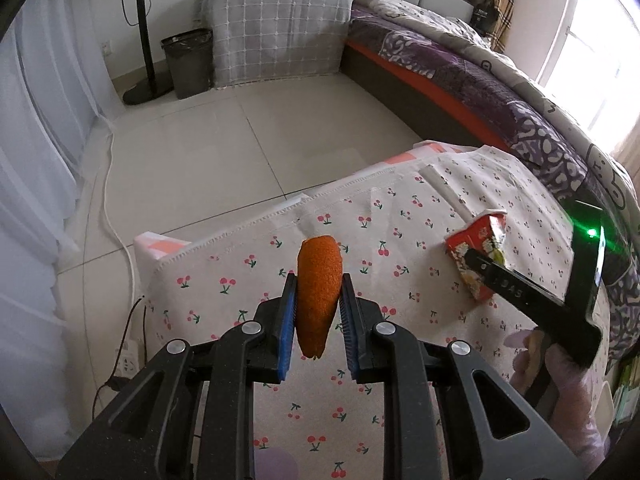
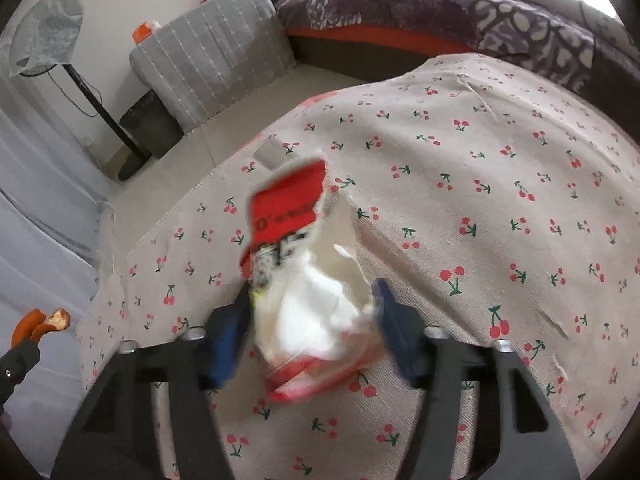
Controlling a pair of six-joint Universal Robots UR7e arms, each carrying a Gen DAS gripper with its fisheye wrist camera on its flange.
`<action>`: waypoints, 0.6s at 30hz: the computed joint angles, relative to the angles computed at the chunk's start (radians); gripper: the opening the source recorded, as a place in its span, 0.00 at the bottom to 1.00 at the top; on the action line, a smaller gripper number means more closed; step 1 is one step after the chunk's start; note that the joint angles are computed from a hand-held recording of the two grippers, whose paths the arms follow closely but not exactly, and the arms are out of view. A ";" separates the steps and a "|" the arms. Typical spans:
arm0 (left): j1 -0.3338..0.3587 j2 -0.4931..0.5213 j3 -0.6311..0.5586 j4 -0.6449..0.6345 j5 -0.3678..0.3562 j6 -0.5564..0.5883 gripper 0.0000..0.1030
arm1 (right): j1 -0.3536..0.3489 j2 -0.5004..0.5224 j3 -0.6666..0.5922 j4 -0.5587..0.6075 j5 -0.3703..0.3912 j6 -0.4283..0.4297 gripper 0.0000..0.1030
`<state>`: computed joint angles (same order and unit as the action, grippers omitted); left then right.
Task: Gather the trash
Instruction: 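Grasp the other orange sausage with the left tool while the right tool grasps the red-white snack wrapper, then carry the sausage and wrapper over the white bin and open both tools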
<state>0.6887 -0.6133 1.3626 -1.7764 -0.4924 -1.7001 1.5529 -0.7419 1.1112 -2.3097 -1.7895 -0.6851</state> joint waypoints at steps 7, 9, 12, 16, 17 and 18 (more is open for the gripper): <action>-0.007 0.009 -0.013 0.001 0.014 -0.007 0.20 | -0.001 -0.075 0.091 -0.117 -0.018 -0.028 0.42; -0.011 0.012 -0.017 -0.006 0.019 0.000 0.20 | -0.004 -0.102 0.118 -0.140 -0.012 -0.039 0.42; -0.020 0.027 -0.036 -0.016 0.030 0.021 0.20 | -0.008 -0.144 0.164 -0.188 -0.013 -0.077 0.42; -0.033 0.059 -0.076 -0.041 0.047 0.072 0.20 | -0.021 -0.195 0.206 -0.228 -0.012 -0.114 0.42; -0.035 0.066 -0.084 -0.047 0.050 0.082 0.20 | -0.024 -0.204 0.214 -0.236 -0.011 -0.120 0.42; -0.039 0.077 -0.098 -0.055 0.055 0.101 0.20 | -0.029 -0.219 0.226 -0.248 -0.009 -0.127 0.42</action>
